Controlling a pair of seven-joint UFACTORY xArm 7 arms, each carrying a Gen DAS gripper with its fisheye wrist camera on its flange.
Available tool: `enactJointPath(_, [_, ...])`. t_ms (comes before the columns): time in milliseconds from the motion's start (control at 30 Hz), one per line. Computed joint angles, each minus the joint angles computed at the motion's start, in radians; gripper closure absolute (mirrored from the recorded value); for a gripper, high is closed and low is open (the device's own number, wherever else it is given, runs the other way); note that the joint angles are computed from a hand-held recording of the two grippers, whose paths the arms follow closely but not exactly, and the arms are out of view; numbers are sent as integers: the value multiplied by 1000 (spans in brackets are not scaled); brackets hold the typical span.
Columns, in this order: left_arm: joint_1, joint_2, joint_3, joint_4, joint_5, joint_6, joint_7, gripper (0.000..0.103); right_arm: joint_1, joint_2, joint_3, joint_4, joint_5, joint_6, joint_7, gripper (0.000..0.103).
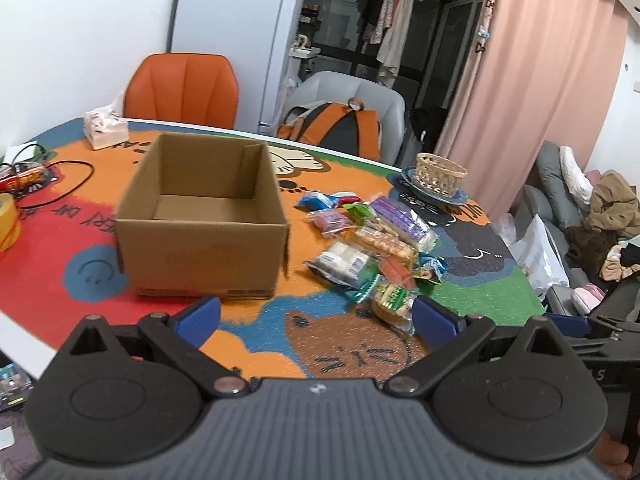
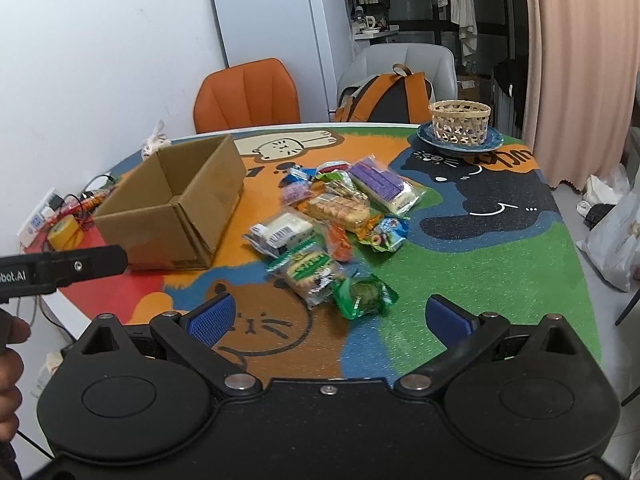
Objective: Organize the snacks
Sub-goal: 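Grasp the green wrapped snack with the right gripper while the left gripper approaches the green-labelled bread bag, then grasp the green-labelled bread bag with the left gripper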
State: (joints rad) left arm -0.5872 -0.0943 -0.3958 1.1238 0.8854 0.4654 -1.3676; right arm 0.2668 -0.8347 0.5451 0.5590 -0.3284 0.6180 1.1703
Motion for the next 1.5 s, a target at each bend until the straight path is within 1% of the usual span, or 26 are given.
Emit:
enactJointPath(67, [-2,28,-1,19,19,-7,-2,3,2,5,-16,-17,5,-27,0,1])
enactJointPath(267, [-43,108,39,73,91,-27,-28,4,-15,47,-43,-36,-1,-87,-24,12])
enactJointPath(367, [-68,141,64,99,93,-26,-21,6,-26,74,-57,-42,-1,-118,-37,17])
enactJointPath(433, [-81,161,81,114,84,-29,-12,9,-34,93,-68,-46,-4,-138,-49,22])
enactJointPath(600, [-116,209,117,153,58,-32,20,11,-58,131,-83,-56,-5,-188,-60,22])
enactJointPath(700, [-136,240,137,177,42,-39,43,11,-69,157,-92,-59,-9,-212,-74,25])
enactJointPath(800, [-163,270,161,204,64,-35,39,11,-89,181,-94,-63,-18,-241,-82,28])
enactJointPath(900, [-180,299,176,229,47,-31,65,11,-117,210,-85,-64,-34,-261,-77,30])
enactJointPath(967, [-192,322,186,250,29,-16,87,11,-112,221,-105,-81,-28,-299,-82,34])
enactJointPath(1033, [-200,338,197,263,8,-20,103,11,-97,234,-128,-91,-12,-321,-102,50])
enactJointPath(1100, [-214,357,210,282,4,-17,110,11,-91,226,-145,-118,6,-365,-108,54])
enactJointPath(1133, [-219,369,215,294,-2,-15,118,11,-88,221,-152,-126,16,-377,-113,58])
enactJointPath(1233, [-234,406,227,330,-36,-18,155,11,-93,201,-160,-142,40,-378,-134,61])
enactJointPath(1400, [-273,481,250,416,-91,0,241,11,-105,165,-169,-166,67,-366,-153,62])
enactJointPath(1500, [-294,519,265,462,-121,-7,295,11,-119,148,-162,-170,67,-347,-167,62])
